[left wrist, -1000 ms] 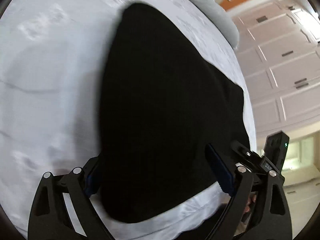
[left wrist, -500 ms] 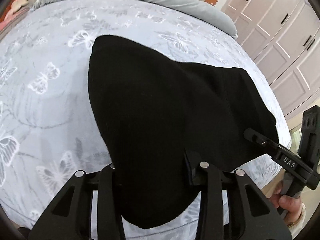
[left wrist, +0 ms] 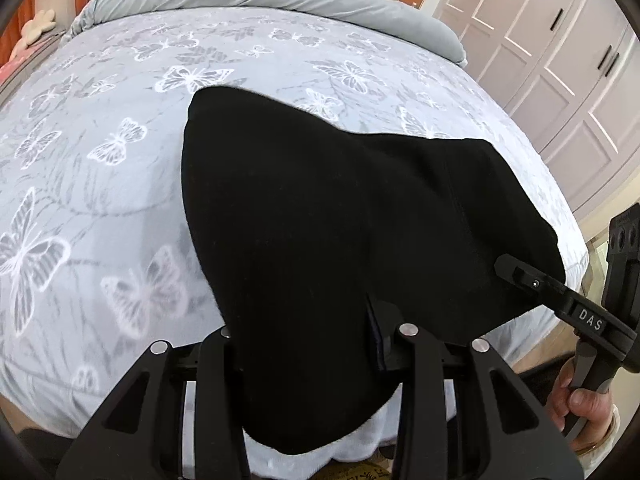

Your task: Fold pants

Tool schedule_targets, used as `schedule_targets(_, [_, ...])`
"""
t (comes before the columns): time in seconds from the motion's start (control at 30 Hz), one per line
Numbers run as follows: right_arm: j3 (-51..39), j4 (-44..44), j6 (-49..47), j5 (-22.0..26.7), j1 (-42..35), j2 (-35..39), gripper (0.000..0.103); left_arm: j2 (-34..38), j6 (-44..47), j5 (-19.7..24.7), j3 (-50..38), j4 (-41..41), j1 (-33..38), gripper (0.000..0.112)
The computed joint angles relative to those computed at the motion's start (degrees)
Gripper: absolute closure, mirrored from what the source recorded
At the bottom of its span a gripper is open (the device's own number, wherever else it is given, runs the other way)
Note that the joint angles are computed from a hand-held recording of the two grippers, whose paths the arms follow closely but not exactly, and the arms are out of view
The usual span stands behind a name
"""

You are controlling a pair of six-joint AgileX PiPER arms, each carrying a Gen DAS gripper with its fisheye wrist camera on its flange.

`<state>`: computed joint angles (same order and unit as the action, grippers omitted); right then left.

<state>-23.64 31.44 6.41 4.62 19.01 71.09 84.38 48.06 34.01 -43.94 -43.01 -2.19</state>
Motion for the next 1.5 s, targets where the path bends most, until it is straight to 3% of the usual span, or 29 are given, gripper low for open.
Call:
schedule_targets(0.13, [2.1,-19.4,22.9,2.6,5.0,-7.2,0.064,-5.9,1.1,3.0,2.4,-0.4,1.9,0.077])
schedule_targets(0.27, [-2.6,-41.9,45.0,10.7,10.3,-12.5,0.064,-9.9,1.4,8.3,-0.9,-0.6,4.7,0.077])
schedule_targets(0.33, [-6.9,-47.2,47.9,14.0,11.2,-13.2,0.064,-10.0,-0.5,10.3,-5.9,0.7,4.7,0.077])
schedule_targets(0.43, [-14.5,-42.4,36.7,16.0,7.5,-11.5,0.064,-8.2,-3.9,11.2,-14.7,2.4,3.1,0.077])
schedule_targets(0.5, [-20.7,-36.5,26.1,16.5,3.5,-8.6,0.064,-5.6,-6.6,9.3,-21.6,3.8,0.7,0.077])
schedule_targets(0.63, [-34.1,-19.6,3.2,15.8,-5.2,0.3,0.064,-2.7,-5.0,10.7,-31.6,2.1,3.2,0.077])
schedule_targets(0.83, [-54.3,10.4,-28.0,18.2,-16.8,21.2,0.064,16.3,-11.6,5.5,-55.2,7.7,-2.0,0.075])
schedule_targets(1.0, [-69.5,17.1,-33.0,20.4,-20.9,42.3,0.064,36.7,-15.5,2.4,-72.4,13.6,-4.8,0.075])
schedule_targets(1.1, [-80.1,12.6,-28.3,22.6,-21.7,56.6,0.06,53.1,-24.0,5.4,-88.4,22.7,-6.6,0.075])
schedule_targets(1.13, [-84.3,8.5,-24.2,24.8,-22.0,61.0,0.058,58.1,-26.8,4.4,-91.2,25.3,-7.2,0.075])
schedule_targets(1.17, [-86.5,6.6,-22.4,26.2,-22.0,64.5,0.048,61.2,-27.8,2.8,-91.7,27.0,-7.6,0.068])
schedule_targets(1.2, [-86.7,7.0,-22.6,26.8,-22.5,67.0,0.037,62.7,-28.8,0.3,-89.8,29.5,-7.9,0.054])
schedule_targets(1.23, [-85.7,9.7,-24.4,27.0,-23.2,67.2,0.037,61.9,-27.5,-2.9,-85.7,29.6,-7.9,0.048])
schedule_targets(1.27, [-84.4,10.1,-24.1,27.3,-23.9,66.2,0.03,59.3,-25.4,-6.8,-80.0,27.9,-7.6,0.035])
schedule_targets(1.3, [-82.6,8.2,-22.7,28.6,-24.7,64.3,0.024,56.4,-24.9,-10.3,-74.3,27.6,-7.4,0.014])
schedule_targets(1.37, [-77.1,2.4,-17.6,27.2,-24.8,58.2,0.024,50.4,-26.3,-14.3,-65.2,30.9,-6.9,0.014])
schedule_targets(1.43, [-66.6,-2.9,-11.9,20.0,-23.9,49.9,0.023,44.0,-31.0,-16.8,-57.5,38.4,-6.5,0.014])
schedule_targets(1.5, [-57.5,-10.4,-4.7,14.5,-22.2,41.5,0.025,39.8,-39.5,-15.5,-54.4,46.7,-5.7,0.014])
